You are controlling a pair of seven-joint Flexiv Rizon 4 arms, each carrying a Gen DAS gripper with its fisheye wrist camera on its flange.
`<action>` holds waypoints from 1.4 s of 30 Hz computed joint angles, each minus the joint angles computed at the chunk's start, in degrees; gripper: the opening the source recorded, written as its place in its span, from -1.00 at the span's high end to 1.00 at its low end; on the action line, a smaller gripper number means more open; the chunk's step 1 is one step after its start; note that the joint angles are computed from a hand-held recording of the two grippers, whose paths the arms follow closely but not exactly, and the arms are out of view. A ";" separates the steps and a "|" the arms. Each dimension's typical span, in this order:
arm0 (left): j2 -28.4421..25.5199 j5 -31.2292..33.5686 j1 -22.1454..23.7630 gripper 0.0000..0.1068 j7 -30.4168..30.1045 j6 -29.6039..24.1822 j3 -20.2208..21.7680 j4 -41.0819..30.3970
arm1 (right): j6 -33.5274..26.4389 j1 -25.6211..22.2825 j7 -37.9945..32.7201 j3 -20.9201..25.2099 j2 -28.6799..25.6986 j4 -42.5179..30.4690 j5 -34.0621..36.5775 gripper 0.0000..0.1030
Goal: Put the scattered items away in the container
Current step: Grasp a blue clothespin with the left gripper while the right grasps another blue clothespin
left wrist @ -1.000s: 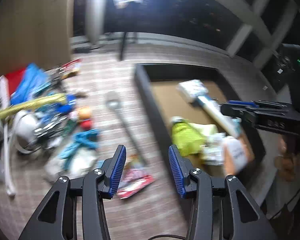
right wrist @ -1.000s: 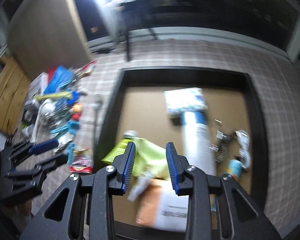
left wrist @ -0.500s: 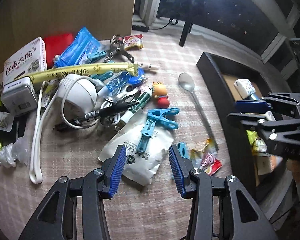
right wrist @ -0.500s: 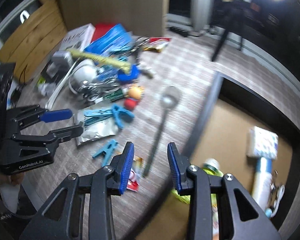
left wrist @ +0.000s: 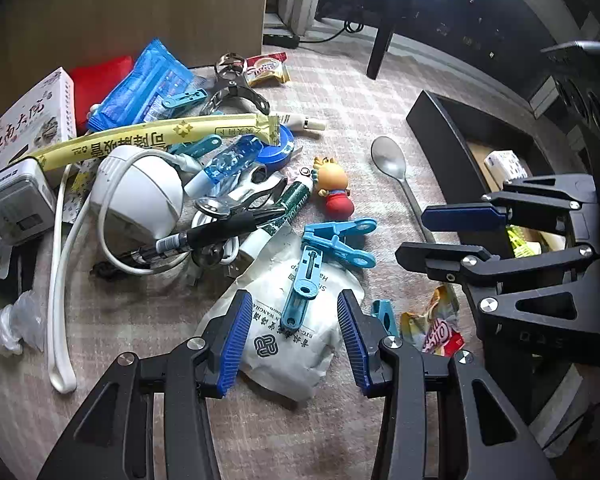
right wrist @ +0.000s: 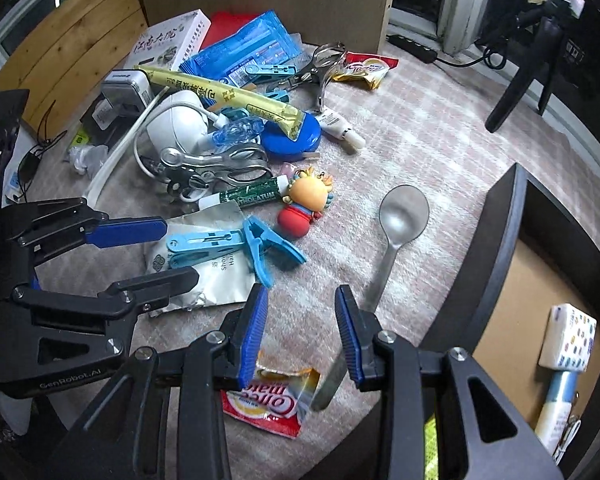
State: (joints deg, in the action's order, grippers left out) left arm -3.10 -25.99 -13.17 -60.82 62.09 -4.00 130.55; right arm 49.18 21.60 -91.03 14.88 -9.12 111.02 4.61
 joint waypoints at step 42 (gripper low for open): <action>-3.08 -0.69 0.41 0.79 10.53 6.46 -1.66 1.48 | -1.37 0.10 -7.44 0.99 -5.70 -4.74 3.33 0.36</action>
